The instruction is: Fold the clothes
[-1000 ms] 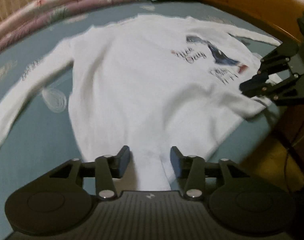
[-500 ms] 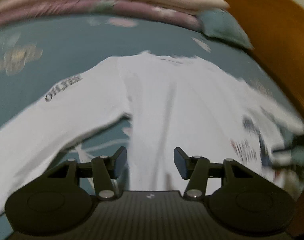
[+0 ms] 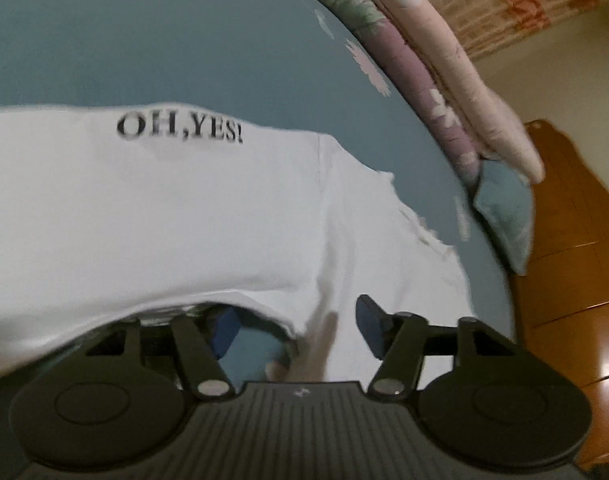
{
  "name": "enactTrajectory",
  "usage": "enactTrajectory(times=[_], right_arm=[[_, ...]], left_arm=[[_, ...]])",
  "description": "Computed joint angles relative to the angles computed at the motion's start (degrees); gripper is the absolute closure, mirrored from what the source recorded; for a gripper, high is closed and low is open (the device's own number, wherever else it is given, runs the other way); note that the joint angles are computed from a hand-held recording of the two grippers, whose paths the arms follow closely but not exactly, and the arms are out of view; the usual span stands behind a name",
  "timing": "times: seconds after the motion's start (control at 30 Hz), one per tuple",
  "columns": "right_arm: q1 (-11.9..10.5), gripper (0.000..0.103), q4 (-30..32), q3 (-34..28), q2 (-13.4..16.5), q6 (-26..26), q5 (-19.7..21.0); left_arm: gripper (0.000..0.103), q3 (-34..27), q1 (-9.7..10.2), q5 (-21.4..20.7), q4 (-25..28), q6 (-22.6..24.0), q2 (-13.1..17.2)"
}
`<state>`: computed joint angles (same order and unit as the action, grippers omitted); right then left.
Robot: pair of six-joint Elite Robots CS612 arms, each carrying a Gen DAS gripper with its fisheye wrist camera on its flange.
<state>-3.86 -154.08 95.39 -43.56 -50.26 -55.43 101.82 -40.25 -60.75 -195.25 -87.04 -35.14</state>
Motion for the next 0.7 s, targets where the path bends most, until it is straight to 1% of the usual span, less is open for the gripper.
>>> enactTrajectory(times=[0.03,0.07,0.1,0.17,0.2,0.3,0.33,0.37,0.43,0.57,0.6,0.63,0.67,0.7], right_arm=[[0.1,0.048,-0.3,0.0,0.0,0.1,-0.3],[0.2,0.048,-0.7,0.0,-0.1,0.2,-0.6],[0.3,0.048,-1.3,0.1,-0.1,0.3,-0.9],[0.3,0.047,-2.1,0.2,-0.1,0.4,-1.3],[0.3,0.047,-2.4,0.3,-0.2,0.6,-1.5],[0.2,0.046,-2.4,0.0,-0.1,1.1,-1.5],[0.2,0.045,-2.3,-0.1,0.0,1.1,-1.8],[0.2,0.044,-2.3,-0.2,0.1,1.2,-2.0],[0.1,0.044,-2.0,-0.4,0.2,1.0,-2.4],[-0.1,0.042,-1.3,-0.9,0.4,0.6,-2.7],[-0.1,0.041,-0.9,-1.1,0.6,0.6,-2.6],[-0.1,0.04,-0.5,-1.4,0.8,0.7,-2.4],[-0.2,0.04,-0.1,-1.6,1.0,0.7,-2.3],[-0.1,0.04,0.4,-2.0,1.3,0.5,-1.9]], left_arm=[[0.094,-0.5,-0.09,0.9,5.4,0.5,-0.9],[0.097,-1.0,-0.16,1.9,10.7,0.9,-1.6],[0.097,-1.3,-0.26,3.2,13.9,1.2,-2.1],[0.097,-1.5,-0.5,5.9,19.5,1.2,-3.1],[0.097,-1.8,-0.42,6.7,21.4,1.6,-3.4],[0.097,-1.9,-0.11,7.5,23.5,3.4,-3.9],[0.095,-2.0,-0.11,7.3,24.3,4.3,-4.0],[0.093,-1.9,-0.05,6.4,24.8,4.7,-4.3],[0.092,-1.2,-0.15,4.1,24.2,5.0,-5.0],[0.087,0.0,-2.22,1.3,24.1,7.0,-6.5],[0.084,0.1,-2.87,1.6,22.8,8.8,-6.5],[0.077,0.1,-3.56,2.3,21.1,11.0,-6.5],[0.073,-0.2,-4.11,3.1,19.1,13.6,-6.2],[0.066,-0.9,-4.25,3.2,17.9,15.6,-5.5]])
